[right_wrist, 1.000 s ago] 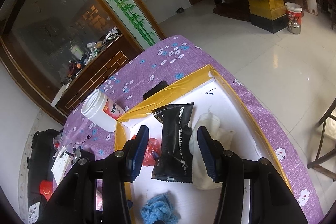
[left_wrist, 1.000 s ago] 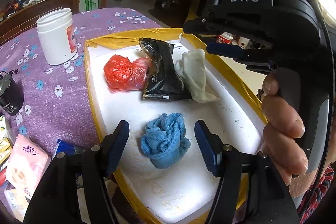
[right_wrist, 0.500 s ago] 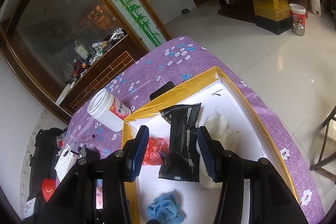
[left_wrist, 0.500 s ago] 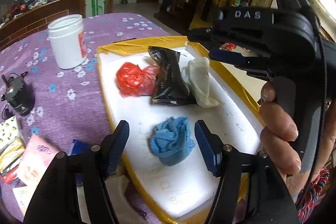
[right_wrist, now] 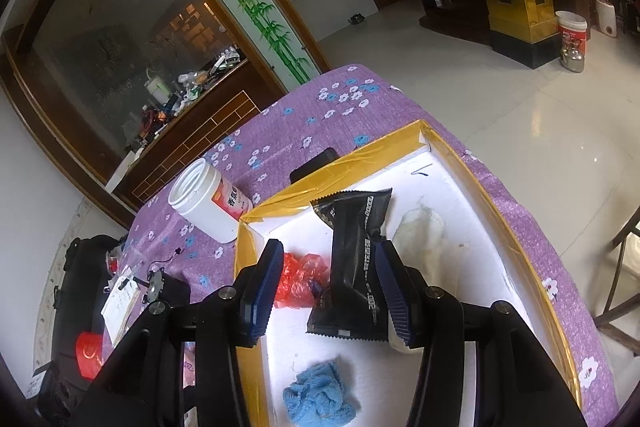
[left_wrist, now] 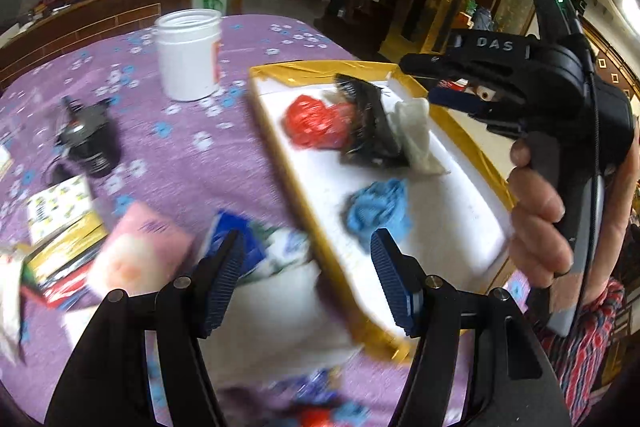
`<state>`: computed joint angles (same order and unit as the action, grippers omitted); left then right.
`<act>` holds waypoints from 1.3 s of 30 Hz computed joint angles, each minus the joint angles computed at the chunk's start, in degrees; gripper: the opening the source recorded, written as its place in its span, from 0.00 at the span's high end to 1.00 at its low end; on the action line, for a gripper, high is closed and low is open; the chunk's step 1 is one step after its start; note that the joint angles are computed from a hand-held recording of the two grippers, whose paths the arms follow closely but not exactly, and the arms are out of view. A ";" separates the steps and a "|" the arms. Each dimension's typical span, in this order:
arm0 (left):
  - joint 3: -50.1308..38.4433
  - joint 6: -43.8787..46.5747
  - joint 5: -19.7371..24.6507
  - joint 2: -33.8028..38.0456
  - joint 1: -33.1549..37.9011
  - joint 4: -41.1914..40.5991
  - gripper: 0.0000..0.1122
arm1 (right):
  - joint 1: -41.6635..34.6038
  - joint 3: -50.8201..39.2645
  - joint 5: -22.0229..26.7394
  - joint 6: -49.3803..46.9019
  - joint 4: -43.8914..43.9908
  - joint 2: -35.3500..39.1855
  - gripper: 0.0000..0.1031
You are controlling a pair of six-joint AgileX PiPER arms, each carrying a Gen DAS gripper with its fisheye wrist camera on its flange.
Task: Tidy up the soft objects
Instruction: 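Withdraw both tools from the box back over the cluttered table, then grasp the red bag and blue sock with the right tool while the left tool approaches the tissue pack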
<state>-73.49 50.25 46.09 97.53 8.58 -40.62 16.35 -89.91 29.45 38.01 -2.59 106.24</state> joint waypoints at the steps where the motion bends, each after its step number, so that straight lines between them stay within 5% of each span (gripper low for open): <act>1: 0.77 1.13 0.17 -0.59 0.96 -0.24 0.44 | 0.51 0.13 0.00 0.03 -0.10 -0.29 0.50; 10: 10.10 14.57 1.47 -6.48 13.97 -4.79 0.43 | 12.80 5.19 1.13 5.85 -10.47 -6.65 0.50; 20: 15.78 30.42 1.91 -5.16 30.72 -15.05 0.43 | 21.72 18.44 -4.56 -0.24 -6.35 -14.43 0.52; 22: 13.55 26.60 1.86 -2.50 31.18 -13.26 0.43 | 24.21 20.77 -4.98 -1.29 -6.23 -15.25 0.53; 26: 8.44 21.74 8.75 2.13 32.76 -11.83 0.43 | 28.55 22.86 -4.91 -2.56 -5.64 -14.87 0.53; 31: 8.77 21.82 8.27 2.12 32.73 -12.00 0.43 | 32.75 20.26 -1.58 -1.50 -9.66 -9.38 0.53; 39: 9.70 22.58 7.76 1.33 32.12 -11.67 0.43 | 38.30 16.26 6.85 9.61 -27.78 -3.44 0.51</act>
